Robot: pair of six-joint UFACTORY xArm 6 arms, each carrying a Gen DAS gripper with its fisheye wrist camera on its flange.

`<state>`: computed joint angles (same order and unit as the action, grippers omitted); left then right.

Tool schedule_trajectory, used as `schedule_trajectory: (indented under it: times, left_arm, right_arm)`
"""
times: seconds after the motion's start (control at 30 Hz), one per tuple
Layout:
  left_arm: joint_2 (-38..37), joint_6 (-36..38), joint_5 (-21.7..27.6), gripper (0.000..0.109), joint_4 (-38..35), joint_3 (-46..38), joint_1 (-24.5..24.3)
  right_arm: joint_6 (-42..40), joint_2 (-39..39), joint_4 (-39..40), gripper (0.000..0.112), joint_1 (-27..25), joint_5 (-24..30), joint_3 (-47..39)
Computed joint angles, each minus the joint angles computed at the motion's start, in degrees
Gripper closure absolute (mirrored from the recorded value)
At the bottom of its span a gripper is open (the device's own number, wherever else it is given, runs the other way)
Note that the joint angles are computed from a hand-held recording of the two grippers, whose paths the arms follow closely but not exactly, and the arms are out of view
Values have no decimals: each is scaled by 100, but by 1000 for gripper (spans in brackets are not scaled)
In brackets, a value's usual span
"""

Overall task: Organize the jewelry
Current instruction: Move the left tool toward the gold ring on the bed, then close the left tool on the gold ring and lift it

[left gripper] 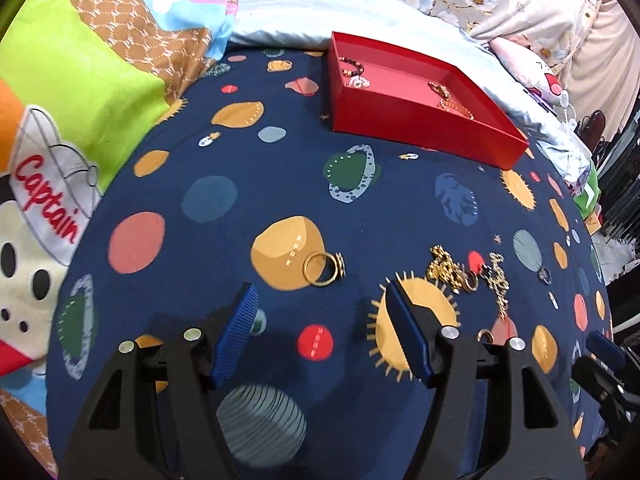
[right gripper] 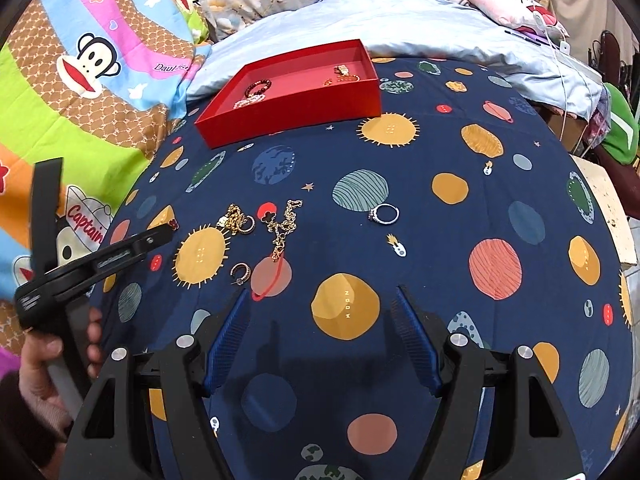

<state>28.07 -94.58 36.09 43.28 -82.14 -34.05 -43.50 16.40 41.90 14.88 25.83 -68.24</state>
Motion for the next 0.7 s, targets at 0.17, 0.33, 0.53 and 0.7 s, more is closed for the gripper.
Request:
schedule_trajectory:
  times: [0.17, 0.33, 0.53, 0.7]
  left_arm:
    - [144, 12, -77, 57, 87, -120, 81]
    - [191, 35, -213, 67, 77, -150, 142]
    - [238, 65, -214, 86, 131, -195, 133]
    - [200, 15, -379, 87, 169, -118, 154]
  right_arm:
    - [117, 87, -82, 42, -34, 63, -88]
    - [179, 174, -138, 42, -31, 127, -189]
    - [195, 218, -153, 42, -22, 144, -239]
    - [209, 252, -167, 42, 11, 132, -274]
